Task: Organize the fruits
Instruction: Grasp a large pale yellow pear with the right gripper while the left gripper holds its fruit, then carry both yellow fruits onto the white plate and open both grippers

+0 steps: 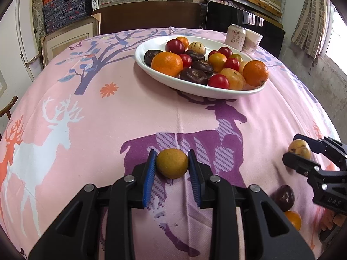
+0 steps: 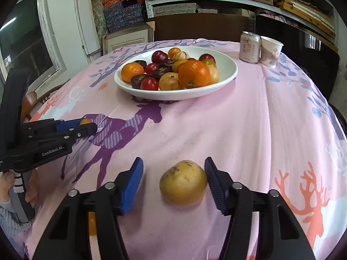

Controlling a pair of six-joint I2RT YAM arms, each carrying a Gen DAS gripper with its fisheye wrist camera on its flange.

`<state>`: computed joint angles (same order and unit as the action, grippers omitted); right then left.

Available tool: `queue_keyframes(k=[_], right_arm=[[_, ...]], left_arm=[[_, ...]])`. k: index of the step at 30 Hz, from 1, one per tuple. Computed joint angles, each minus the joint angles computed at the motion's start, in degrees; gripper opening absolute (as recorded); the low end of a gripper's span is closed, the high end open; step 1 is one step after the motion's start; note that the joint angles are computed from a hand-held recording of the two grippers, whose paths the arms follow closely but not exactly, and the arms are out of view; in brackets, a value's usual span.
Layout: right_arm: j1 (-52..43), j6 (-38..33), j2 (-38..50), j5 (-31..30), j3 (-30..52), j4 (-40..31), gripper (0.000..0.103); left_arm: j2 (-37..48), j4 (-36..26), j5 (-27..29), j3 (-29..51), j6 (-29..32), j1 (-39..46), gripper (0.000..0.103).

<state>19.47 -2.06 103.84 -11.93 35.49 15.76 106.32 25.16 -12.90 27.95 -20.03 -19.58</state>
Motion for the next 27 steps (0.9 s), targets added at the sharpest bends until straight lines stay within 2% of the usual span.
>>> queue_keyframes(k=[7,11,13,15,27], right_arm=[[-2.12,0.68,0.87,-1.38,0.28,-2.01,0.051],[-4.68,0.96,0.00,-5.44,-0.98,-2.22,0.051],[-5.51,1.02,-0.63,-6.79,-1.89,-1.76,0.051],[-6.14,1.35,-1.18,-7.58,-2.57,-0.82,0.043],[-8.56,3.39,-1.88,-11.33,-3.72,2.79,0.042]], left_arm=[[0.55,-0.03,0.48,0.38,-0.06,0.18,0.029],[0.67,0.34,0.78,0.30,-0.03,0.35,0.029],[0.67,0.48,1.00,0.23,0.04,0.53,0.029],[0.57,0.62,1.11,0.09,0.05,0.62,0.029],[-1.71,2.38,0.64,-1.56,0.03,-0.16,0.029]])
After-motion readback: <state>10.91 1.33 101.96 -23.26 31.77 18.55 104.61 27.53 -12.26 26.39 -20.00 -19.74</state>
